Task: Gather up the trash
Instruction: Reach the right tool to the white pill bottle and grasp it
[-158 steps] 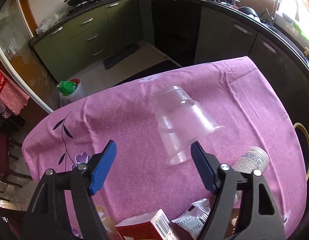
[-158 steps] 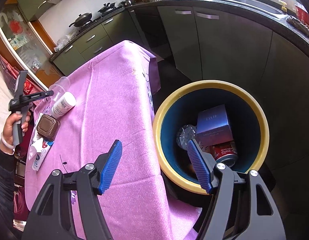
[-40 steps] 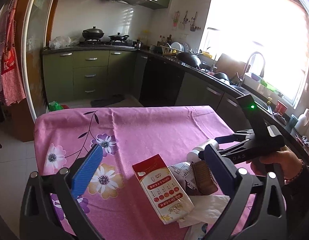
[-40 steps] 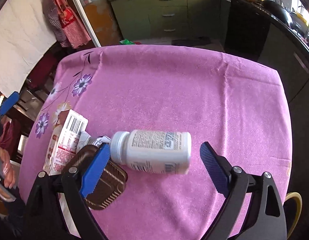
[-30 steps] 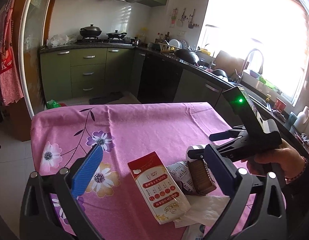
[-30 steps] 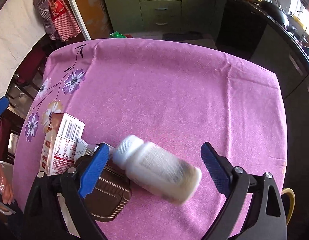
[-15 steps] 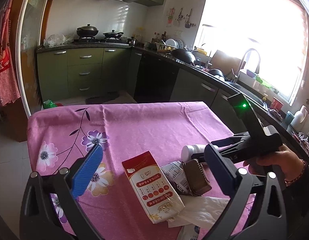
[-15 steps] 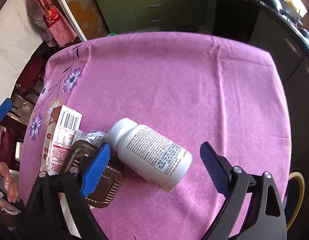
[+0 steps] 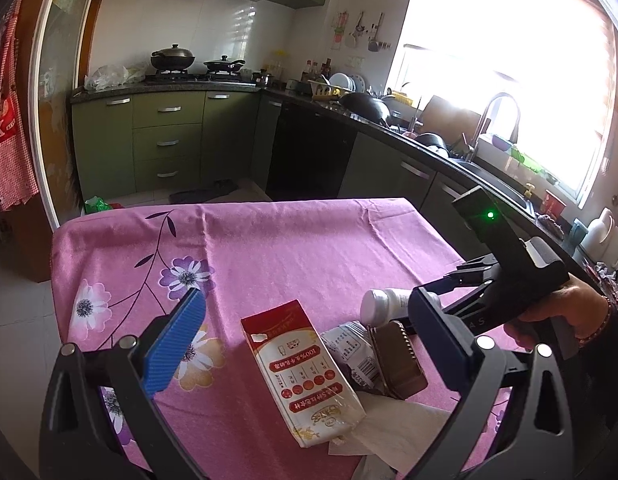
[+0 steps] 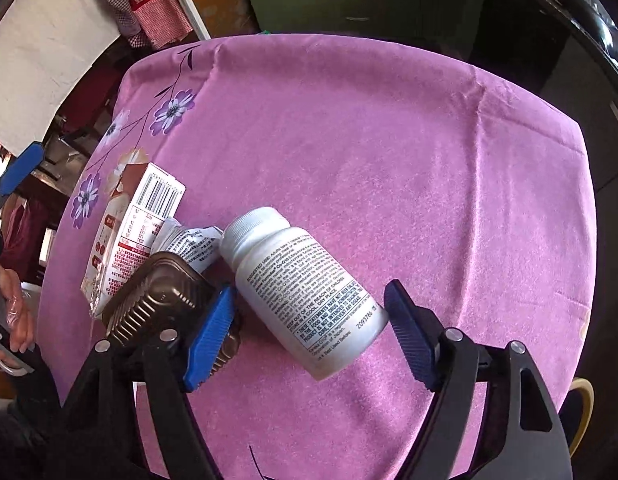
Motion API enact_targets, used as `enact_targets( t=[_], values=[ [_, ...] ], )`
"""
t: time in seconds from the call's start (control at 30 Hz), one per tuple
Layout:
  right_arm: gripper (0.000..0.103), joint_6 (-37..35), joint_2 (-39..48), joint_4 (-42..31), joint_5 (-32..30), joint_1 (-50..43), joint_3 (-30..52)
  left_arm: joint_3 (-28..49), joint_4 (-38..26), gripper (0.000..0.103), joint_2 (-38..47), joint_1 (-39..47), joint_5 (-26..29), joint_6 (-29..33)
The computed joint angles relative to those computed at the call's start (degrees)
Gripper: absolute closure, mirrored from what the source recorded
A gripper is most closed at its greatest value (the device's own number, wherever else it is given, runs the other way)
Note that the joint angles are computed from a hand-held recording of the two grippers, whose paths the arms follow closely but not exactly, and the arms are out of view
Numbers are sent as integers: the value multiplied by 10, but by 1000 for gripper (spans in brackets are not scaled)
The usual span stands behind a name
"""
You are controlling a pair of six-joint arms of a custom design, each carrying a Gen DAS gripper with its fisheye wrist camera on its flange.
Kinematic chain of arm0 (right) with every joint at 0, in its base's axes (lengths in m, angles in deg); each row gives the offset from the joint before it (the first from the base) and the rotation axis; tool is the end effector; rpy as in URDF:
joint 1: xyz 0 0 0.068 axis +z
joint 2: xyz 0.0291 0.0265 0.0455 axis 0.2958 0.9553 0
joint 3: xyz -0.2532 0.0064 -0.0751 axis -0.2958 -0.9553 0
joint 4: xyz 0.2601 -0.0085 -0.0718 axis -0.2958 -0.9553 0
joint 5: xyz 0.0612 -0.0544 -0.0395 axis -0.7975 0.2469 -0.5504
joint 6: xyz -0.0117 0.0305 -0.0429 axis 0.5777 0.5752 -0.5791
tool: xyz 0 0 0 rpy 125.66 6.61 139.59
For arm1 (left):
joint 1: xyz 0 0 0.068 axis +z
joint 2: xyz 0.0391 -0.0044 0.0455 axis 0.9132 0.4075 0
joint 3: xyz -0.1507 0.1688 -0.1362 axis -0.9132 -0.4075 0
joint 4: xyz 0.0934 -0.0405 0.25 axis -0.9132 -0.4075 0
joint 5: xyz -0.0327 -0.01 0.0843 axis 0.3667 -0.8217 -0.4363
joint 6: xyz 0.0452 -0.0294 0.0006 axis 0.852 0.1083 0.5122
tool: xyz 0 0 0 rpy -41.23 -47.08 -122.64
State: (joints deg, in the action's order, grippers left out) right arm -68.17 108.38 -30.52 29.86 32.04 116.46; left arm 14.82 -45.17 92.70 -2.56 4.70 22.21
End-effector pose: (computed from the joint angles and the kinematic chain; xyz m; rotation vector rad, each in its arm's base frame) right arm 0.2920 0.0877 0.2265 -1.2247 2.6131 0.3601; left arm 0.1004 -0.1800 0.2316 -0.2487 2.1355 -0.1653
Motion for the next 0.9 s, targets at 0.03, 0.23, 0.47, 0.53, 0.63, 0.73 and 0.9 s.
enact_targets(
  t=[0.03,0.23,0.47,0.53,0.63,0.73,0.9],
  values=[
    [29,-6,2,3,2,3,-1,0,3,6,2,1,2,2],
    [31,-11,-2,23,-1,4,-15,4,-1,6,12,0,2,-1],
    [32,-28,3,-30,-41,-44,2,5,-2,6,11,-4,-1,-1],
    [32,-34,10,-51,-61,-66,14,6,-2,6,12,-4,-1,-1],
    [32,-49,3,-68,-80,-99,18,7,-2,6,13,-4,0,0],
    [32,-63,-2,-86,-94,-127,23,8,-2,6,15,-5,0,1],
    [32,-96,-5,-119,-115,-169,31,11,3,6,23,-3,3,8]
  ],
)
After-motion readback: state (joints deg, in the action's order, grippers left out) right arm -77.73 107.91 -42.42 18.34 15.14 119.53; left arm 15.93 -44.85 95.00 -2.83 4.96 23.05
